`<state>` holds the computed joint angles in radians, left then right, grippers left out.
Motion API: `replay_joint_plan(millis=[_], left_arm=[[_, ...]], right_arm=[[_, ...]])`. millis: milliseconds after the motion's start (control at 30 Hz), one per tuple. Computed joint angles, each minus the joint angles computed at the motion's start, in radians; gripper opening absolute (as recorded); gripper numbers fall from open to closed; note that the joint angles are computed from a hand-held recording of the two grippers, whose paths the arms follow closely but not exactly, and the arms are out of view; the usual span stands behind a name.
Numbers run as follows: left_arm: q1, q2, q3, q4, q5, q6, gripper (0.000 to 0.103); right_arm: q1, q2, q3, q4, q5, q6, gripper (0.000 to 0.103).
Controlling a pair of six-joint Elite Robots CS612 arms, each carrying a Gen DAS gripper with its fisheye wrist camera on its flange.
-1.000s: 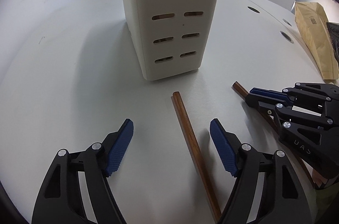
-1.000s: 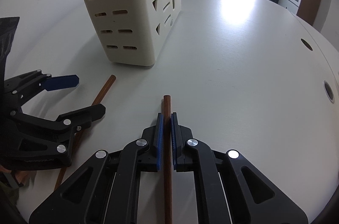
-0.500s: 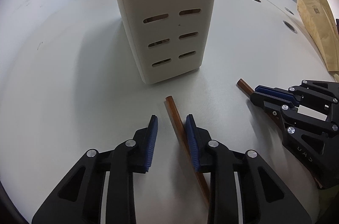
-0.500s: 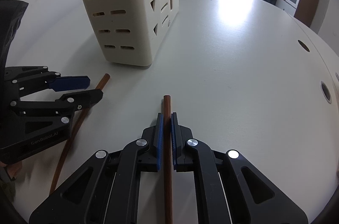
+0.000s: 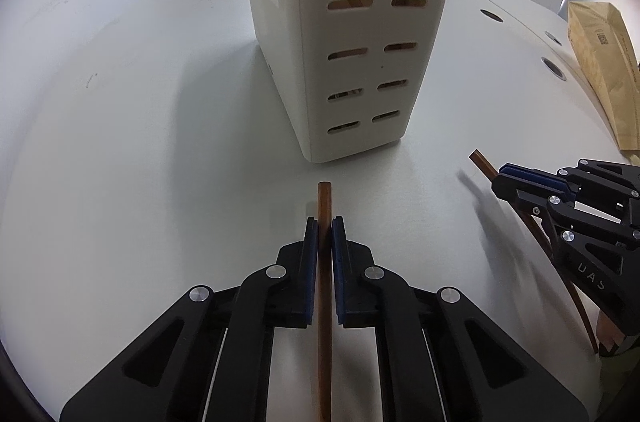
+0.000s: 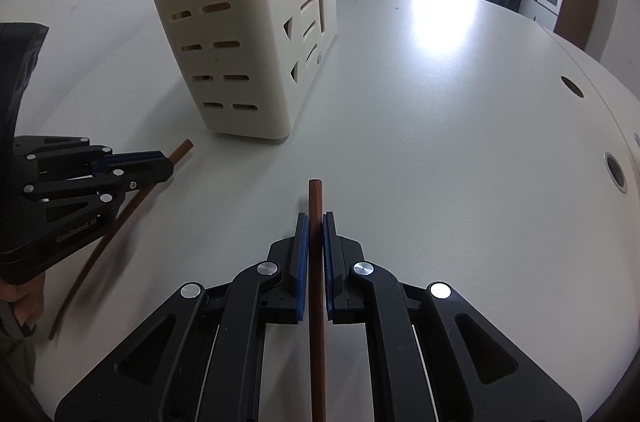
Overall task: Organize utensils
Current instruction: 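Lift both brown chopsticks and carry them above the holder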
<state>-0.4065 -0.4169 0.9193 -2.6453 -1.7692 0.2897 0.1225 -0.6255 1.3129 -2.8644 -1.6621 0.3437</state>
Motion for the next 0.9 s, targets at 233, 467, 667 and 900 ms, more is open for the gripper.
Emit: replay_joint_plan(millis=[233,467,667,900], left_arm=[[0.017,-0.031,0.061,-0.141,-0.083,-0.034,0.007],[0.029,-0.068,0.129,-0.331,-0.104,-0.107,0.007],[0.036,-0.089,0.157,-0.418,-0.125,-0.158,0.007],[0.033,-0.121,0.210,-0.531,-0.138,-0.198,0.007]], right_arm=[[0.002,-0.013,0.020,-0.072,0.001,0.010,0.008],[0.017,-0.033,0.040,-0.162,-0.058,-0.020,0.008],[0.019,-0.054,0.074,-0.270,-0.074,-0.022,0.008],[0.026,-0.073,0.100,-0.413,-0.117,0.002,0.008]])
